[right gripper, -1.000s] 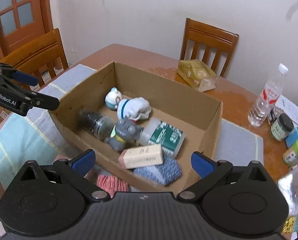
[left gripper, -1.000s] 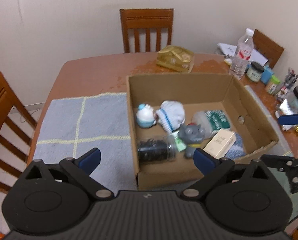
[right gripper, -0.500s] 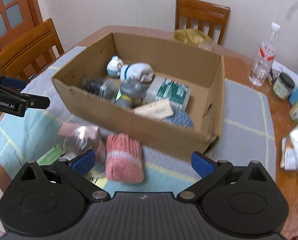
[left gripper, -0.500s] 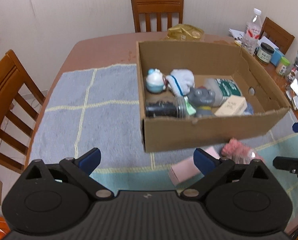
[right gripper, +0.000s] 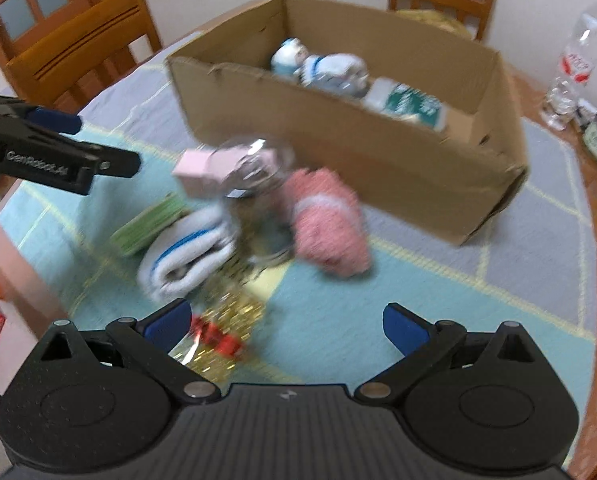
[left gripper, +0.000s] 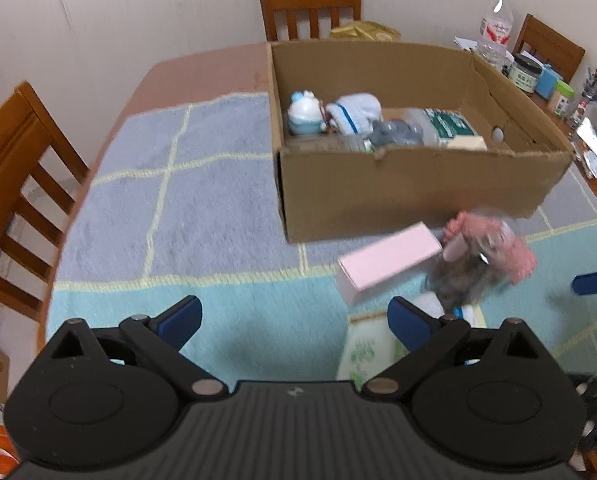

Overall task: Organize objects
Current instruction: 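Move the right tool to the gold capsule bottle while the left tool approaches the C&S tissue pack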

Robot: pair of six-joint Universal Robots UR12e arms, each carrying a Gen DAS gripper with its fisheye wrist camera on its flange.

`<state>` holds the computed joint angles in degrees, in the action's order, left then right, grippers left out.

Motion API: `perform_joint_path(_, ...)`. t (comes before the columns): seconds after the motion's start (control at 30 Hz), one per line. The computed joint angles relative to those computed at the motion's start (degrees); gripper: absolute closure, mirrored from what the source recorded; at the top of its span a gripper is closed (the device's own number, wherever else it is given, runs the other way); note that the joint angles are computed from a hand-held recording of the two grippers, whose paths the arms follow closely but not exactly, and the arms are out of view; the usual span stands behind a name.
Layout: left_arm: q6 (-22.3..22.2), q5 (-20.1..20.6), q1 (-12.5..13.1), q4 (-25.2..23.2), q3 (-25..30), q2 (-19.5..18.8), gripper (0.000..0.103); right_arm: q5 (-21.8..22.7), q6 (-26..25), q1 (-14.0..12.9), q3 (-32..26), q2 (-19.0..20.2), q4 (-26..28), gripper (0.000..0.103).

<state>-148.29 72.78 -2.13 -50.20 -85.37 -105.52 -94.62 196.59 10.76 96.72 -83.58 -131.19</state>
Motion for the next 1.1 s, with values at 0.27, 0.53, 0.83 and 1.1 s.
perform_joint_path(0.27,1.2,-0.7,0.7,-2.2,-0.9,0.6,0.004,3.5,1.2,1.2,-1.1,1.8,2.0,0.0)
perform_joint_path(0.53,4.0,-1.6,1.0,-4.6,-1.0,0.8,0.004,-0.7,2.9,2.3,-1.7,3.0,5.6,0.0)
perform_joint_path(0.83,5.1,-2.4,0.8,-6.8,-1.0,0.4,0.004,-4.2,5.0,1.1,0.2,0.3,9.0,0.0)
perform_joint_path(1.1,5.4,0.6,0.3,-8.2,-0.7,-0.4,0.004,-7.7,10.5,-0.2,2.2,-1.6,9.6,0.0)
